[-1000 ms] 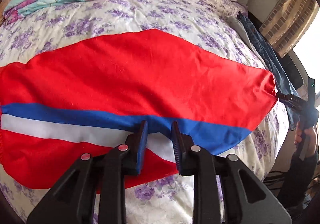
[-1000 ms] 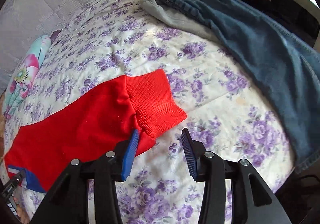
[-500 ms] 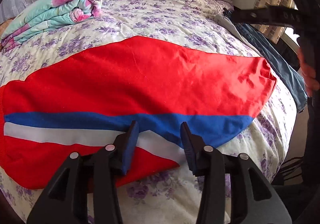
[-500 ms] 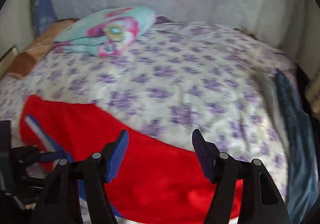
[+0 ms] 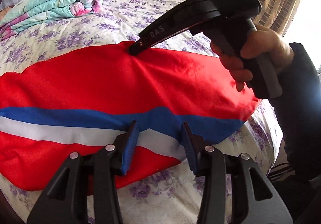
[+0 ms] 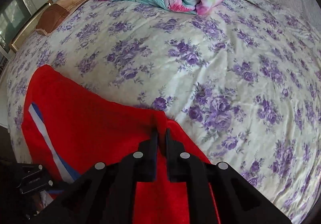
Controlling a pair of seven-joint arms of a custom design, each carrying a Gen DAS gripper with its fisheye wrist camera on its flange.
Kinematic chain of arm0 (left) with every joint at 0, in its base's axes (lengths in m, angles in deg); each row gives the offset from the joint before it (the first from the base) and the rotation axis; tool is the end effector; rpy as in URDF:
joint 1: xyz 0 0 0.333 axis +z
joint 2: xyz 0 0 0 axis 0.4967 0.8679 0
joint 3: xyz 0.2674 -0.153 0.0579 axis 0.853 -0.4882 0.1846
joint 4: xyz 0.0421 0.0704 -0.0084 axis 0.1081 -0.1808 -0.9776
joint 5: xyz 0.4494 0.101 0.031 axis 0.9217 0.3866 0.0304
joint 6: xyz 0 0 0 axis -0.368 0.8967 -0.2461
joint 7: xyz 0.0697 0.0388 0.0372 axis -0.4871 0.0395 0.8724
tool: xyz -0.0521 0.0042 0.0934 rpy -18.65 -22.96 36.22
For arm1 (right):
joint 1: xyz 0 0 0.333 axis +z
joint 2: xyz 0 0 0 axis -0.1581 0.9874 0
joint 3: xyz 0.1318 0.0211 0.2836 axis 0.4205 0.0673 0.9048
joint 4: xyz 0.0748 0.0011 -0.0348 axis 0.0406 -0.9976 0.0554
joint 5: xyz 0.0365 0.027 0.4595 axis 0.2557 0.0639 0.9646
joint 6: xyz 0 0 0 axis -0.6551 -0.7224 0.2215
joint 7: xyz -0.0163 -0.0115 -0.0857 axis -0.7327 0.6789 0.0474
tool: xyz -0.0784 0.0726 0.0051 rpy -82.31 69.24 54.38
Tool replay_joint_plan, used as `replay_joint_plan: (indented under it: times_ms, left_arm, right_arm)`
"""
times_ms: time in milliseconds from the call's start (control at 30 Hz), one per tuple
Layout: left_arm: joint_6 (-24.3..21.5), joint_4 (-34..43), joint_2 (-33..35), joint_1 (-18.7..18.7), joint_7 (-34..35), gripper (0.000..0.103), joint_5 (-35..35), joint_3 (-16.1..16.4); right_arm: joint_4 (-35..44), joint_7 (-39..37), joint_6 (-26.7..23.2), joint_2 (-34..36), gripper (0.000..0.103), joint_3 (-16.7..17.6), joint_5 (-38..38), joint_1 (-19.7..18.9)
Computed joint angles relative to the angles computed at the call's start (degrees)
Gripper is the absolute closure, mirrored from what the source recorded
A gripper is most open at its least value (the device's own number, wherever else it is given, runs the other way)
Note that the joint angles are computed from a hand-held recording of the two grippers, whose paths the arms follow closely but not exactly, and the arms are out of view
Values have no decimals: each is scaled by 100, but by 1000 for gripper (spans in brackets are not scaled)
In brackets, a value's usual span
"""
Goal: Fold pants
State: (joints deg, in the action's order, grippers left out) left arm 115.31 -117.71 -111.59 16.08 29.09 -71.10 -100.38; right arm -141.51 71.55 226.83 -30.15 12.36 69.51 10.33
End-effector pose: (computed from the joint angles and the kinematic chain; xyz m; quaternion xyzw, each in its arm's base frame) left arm 0.3432 -0.2077 0.3251 -0.6949 0.6214 -0.3326 0.1424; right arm 0.5322 0.2385 0.3692 -0.9435 0.2636 -0.0400 0.1966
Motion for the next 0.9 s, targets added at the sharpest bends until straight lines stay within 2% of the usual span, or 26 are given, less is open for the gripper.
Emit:
replay_joint_plan:
  times_ms: [100,133,233,300,433,500,567,633,667,700,767,833,867,900]
  left_arm:
    - [131,-27,47,-110,36,61,-47,198]
    - [122,-14,61,-111,44,60,-55,195]
    - [92,-10,46,-99,45,60,-63,149]
    - [162,-55,37,-225,92,60,-93,313]
    - [434,-130,120,-590,291,60,-179,903]
    - [467,-142,120,-622,326,60,-218,948]
    - [463,-143,108,-555,321,60,-253,849]
    - [456,-140,94,-525,305,61,-288,806]
    - [440,-148,53,-509,259,61,-324,759]
    - [379,-178,-50,-464,179,61,-371,663]
    - [102,-188,-353,-293,-54,61,-450,316]
    - [-20,-106,-529,-379,-105,61,-442,324]
    - [-99,-3,-557,-476,-78,61,-434,394]
    - [-255,181,-510,-531,-75,61,-440,409]
  right_arm:
    - [279,496,-53,438,93,76,-444,7]
    - [261,399,149,489,92,85,-324,16]
    - [108,354,345,336,88,95,-502,25]
    - [-67,537,519,121,56,48,-683,-31]
    - [-425,423,402,-600,54,-277,-34,-225]
    - [-790,219,345,-1097,52,-494,274,-331]
    - [-1242,-124,102,-1621,52,-760,516,-445]
    - [-1816,-427,16,-2166,65,-943,597,-602]
    - [-2080,-478,-22,-2392,87,-983,542,-718]
    - [-2309,-459,-85,-2576,96,-1027,518,-829]
    - [-2618,-322,97,-2658,96,-1032,496,-1020]
    - [-2685,-234,440,-2336,96,-1084,562,-1068]
    - [-2696,-563,546,-2243,98,-1359,1006,-860]
    - [-2706,-749,577,-2217,98,-1447,1201,-802]
